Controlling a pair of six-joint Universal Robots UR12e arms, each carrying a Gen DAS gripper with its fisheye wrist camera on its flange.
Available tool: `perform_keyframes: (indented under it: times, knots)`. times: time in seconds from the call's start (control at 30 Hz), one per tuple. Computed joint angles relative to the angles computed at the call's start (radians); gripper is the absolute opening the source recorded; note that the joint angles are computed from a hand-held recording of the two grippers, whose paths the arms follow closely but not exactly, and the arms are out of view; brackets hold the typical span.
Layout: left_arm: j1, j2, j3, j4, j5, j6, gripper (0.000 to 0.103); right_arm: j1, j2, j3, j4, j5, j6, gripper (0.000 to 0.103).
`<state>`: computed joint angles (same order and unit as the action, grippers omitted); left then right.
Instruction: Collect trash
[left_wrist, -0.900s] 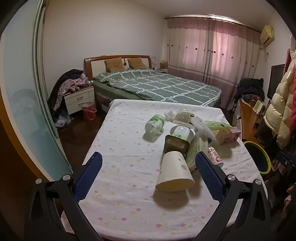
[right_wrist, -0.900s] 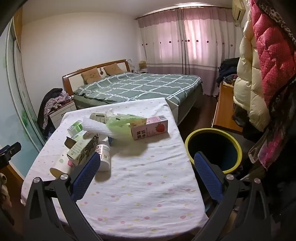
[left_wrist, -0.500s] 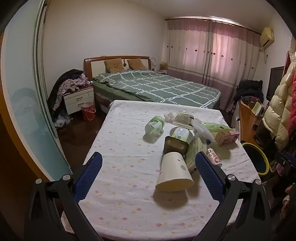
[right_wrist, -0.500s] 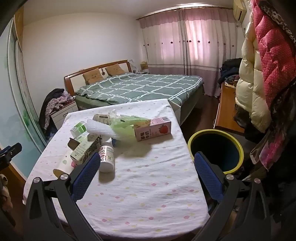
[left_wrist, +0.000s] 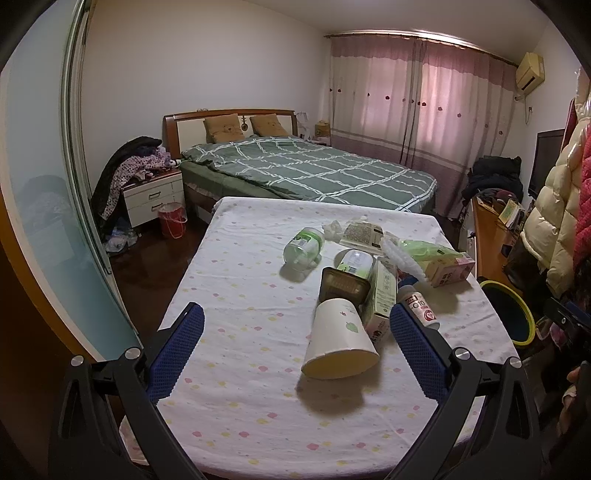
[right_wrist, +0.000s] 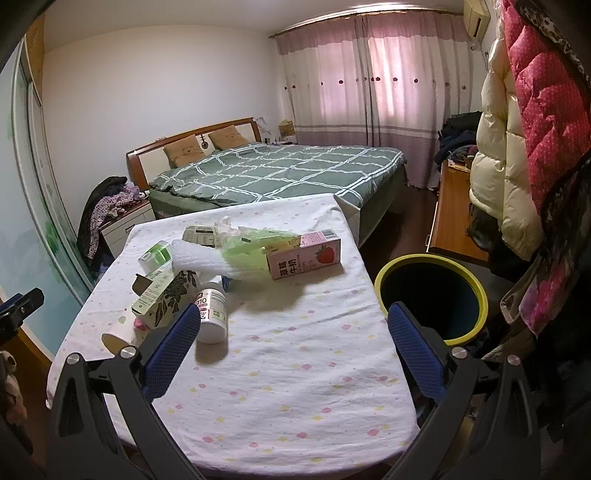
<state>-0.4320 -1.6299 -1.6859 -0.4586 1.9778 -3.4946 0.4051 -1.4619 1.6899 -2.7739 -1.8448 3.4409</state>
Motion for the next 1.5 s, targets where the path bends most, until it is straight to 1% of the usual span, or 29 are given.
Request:
perform_keyframes:
  times: [1.5]
  knots:
    - [-0.002,-0.004,-0.006,0.004,-0.009,0.006,0.099,-0.003,0.002,0.008,-0.008,0.02,0.013,0.097]
